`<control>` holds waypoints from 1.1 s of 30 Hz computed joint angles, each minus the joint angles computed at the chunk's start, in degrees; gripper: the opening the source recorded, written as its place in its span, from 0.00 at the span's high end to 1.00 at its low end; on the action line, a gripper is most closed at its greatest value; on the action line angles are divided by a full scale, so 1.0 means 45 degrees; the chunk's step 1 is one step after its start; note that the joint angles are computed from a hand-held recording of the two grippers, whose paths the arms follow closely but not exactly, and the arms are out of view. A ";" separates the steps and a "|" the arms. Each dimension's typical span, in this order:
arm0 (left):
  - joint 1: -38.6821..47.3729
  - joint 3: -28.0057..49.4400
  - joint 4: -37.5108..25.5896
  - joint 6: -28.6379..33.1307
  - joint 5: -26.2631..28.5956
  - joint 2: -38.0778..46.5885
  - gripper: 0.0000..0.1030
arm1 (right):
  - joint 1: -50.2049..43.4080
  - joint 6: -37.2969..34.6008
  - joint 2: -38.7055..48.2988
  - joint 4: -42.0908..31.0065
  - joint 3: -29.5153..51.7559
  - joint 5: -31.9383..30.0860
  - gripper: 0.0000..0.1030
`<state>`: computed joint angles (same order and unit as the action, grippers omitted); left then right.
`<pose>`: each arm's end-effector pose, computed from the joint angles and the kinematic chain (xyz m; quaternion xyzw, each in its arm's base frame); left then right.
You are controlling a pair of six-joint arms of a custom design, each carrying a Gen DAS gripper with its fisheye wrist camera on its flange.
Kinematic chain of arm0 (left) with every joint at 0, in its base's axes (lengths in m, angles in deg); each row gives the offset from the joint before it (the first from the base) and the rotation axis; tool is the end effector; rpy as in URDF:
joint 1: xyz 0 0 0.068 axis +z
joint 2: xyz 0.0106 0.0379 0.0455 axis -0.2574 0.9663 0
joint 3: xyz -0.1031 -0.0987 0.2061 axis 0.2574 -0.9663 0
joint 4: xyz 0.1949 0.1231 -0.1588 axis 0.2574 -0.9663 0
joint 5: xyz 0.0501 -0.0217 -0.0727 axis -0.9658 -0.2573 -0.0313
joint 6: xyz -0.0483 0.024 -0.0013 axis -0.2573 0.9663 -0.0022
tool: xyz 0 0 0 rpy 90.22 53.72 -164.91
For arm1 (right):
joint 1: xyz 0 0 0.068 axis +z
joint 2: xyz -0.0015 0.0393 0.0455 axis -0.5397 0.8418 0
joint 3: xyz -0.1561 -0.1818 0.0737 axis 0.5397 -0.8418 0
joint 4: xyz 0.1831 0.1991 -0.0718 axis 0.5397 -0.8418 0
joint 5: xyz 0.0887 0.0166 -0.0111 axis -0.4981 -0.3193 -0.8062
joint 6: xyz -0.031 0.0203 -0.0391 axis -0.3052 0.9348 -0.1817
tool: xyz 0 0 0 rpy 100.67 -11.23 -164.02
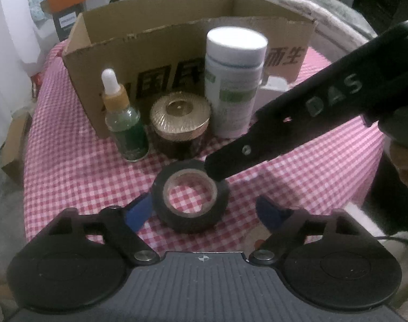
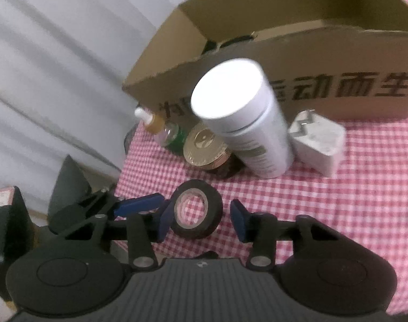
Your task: Organize rigid objects
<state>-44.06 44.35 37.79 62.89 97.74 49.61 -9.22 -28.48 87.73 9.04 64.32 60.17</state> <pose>0.3139 -0.1806 0.0737 0.3459 0.8885 -0.1112 0.2803 0.3320 0.1520 0.0919 0.0840 0.9334 0.2554 0.2378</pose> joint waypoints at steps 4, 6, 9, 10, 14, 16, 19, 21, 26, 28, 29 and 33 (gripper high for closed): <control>-0.0064 0.0196 -0.0116 -0.0117 -0.0351 0.0312 0.29 | 0.0062 -0.0323 0.1012 -0.0832 0.1101 -0.0156 0.67; -0.0048 0.0199 -0.0003 -0.0172 -0.0337 0.0345 0.33 | 0.0046 -0.0463 0.1294 -0.1092 0.1416 -0.0148 0.70; 0.0027 0.0219 0.0104 -0.0226 -0.0192 0.0380 0.36 | 0.0053 -0.0559 0.1499 -0.1313 0.1658 -0.0092 0.77; 0.0021 0.0220 0.0098 -0.0215 -0.0200 0.0375 0.36 | 0.0089 -0.0575 0.1537 -0.1361 0.1702 0.0015 0.79; 0.0008 0.0418 0.0042 -0.0072 0.0015 0.0532 0.36 | 0.0171 -0.0745 0.1478 -0.1391 0.1632 0.0302 0.83; -0.0115 0.0539 -0.0077 -0.0009 0.0103 0.0575 0.36 | 0.0169 -0.0728 0.1327 -0.1377 0.1447 0.0454 0.83; -0.0325 0.0824 -0.0275 0.0117 0.0173 0.0727 0.36 | 0.0029 -0.0695 0.0980 -0.1398 0.1068 0.0575 0.83; -0.0456 0.0986 -0.0378 0.0243 0.0201 0.0831 0.36 | -0.0042 -0.0645 0.0795 -0.1434 0.0874 0.0644 0.83; -0.0815 0.1132 -0.0465 0.0548 -0.0166 0.0949 0.34 | -0.0268 -0.0679 0.0409 -0.1309 0.0379 0.0549 0.83; -0.0868 0.1317 -0.0663 0.0456 -0.0197 0.1033 0.33 | -0.0240 -0.0645 0.0449 -0.1239 0.0372 0.0548 0.83; -0.0906 0.1468 -0.0792 0.0385 -0.0200 0.1102 0.33 | -0.0232 -0.0658 0.0450 -0.1212 0.0362 0.0555 0.83; -0.0842 0.1752 -0.0965 0.0229 -0.0073 0.1359 0.31 | -0.0289 -0.0667 0.0349 -0.1111 0.0216 0.0480 0.83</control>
<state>-47.85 52.23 33.45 63.92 97.41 55.72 -10.52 -31.48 89.30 4.04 65.29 62.33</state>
